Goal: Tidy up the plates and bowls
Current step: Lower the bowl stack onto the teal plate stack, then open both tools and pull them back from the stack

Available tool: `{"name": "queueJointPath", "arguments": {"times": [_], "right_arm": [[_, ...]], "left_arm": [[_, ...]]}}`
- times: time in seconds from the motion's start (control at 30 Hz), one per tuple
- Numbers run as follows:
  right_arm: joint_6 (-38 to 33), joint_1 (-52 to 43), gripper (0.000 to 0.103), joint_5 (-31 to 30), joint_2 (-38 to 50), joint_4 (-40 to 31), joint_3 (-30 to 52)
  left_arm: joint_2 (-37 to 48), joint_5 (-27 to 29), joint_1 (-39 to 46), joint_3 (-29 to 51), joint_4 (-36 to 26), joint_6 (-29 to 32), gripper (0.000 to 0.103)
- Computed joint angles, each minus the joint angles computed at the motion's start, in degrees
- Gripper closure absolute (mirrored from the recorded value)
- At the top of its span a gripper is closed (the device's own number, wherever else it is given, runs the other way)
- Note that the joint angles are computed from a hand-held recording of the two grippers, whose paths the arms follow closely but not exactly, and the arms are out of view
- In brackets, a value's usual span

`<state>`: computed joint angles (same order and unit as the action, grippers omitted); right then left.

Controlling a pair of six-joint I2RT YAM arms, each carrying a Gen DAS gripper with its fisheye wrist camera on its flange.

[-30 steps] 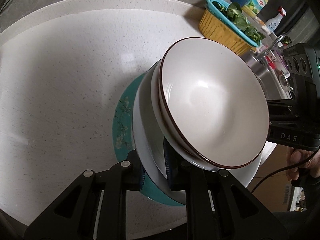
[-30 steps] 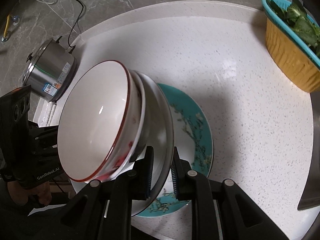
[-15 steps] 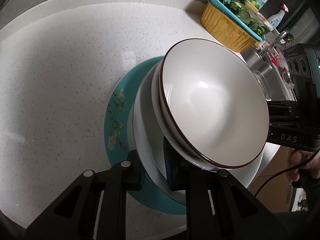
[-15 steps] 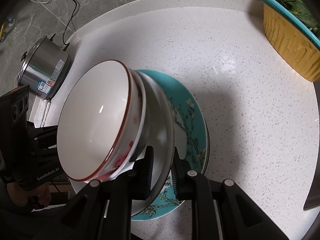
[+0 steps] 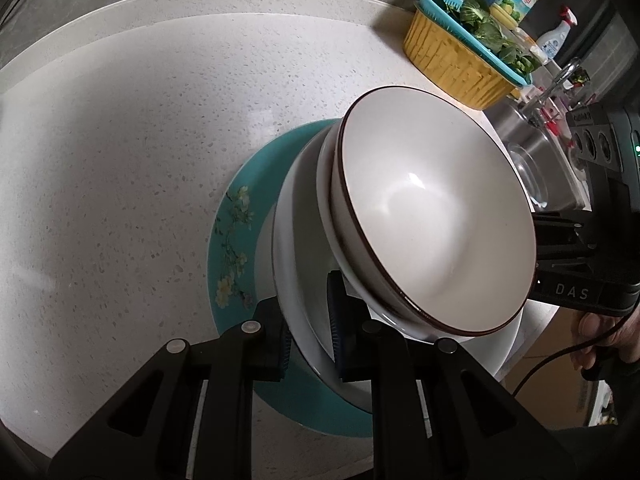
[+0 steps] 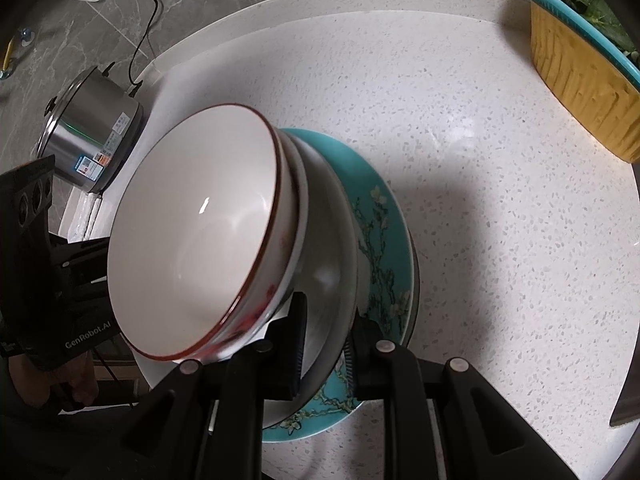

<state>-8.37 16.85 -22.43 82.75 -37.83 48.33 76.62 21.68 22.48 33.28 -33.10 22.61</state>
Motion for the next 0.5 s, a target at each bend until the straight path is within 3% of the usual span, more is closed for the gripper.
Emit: {"name": "queueJointPath", "arguments": {"times": [0.23,0.3,0.4,0.43,0.5], "right_arm": [[0.6,0.3,0.081,0.3,-1.6,1.1,-1.4],[0.6,-0.3,0.076,0.2,-2.7,1.2,-2.3],[-0.8,-1.9,0.073,-1.3,-4.4,0.2,-2.8],[-1.5,-2.5,0.067,-1.4,-5.1,-0.2,-3.0],[-3.4,-4.0,0.062,-3.0,-6.1,-1.6,-3.1]], "left_arm": [[-2.1,2.0,2.2,-1.7,0.2,-1.0,0.085],[-3.6,1.5,3.0,-2.4,-0.2,-1.2,0.071],[-7.2,4.0,7.8,-2.7,-4.2,1.5,0.059],[-9.2,4.7,9.1,-2.9,-5.9,2.4,0.056],[-13.3,4.3,10.3,-3.0,-8.9,2.6,0.032]]}}
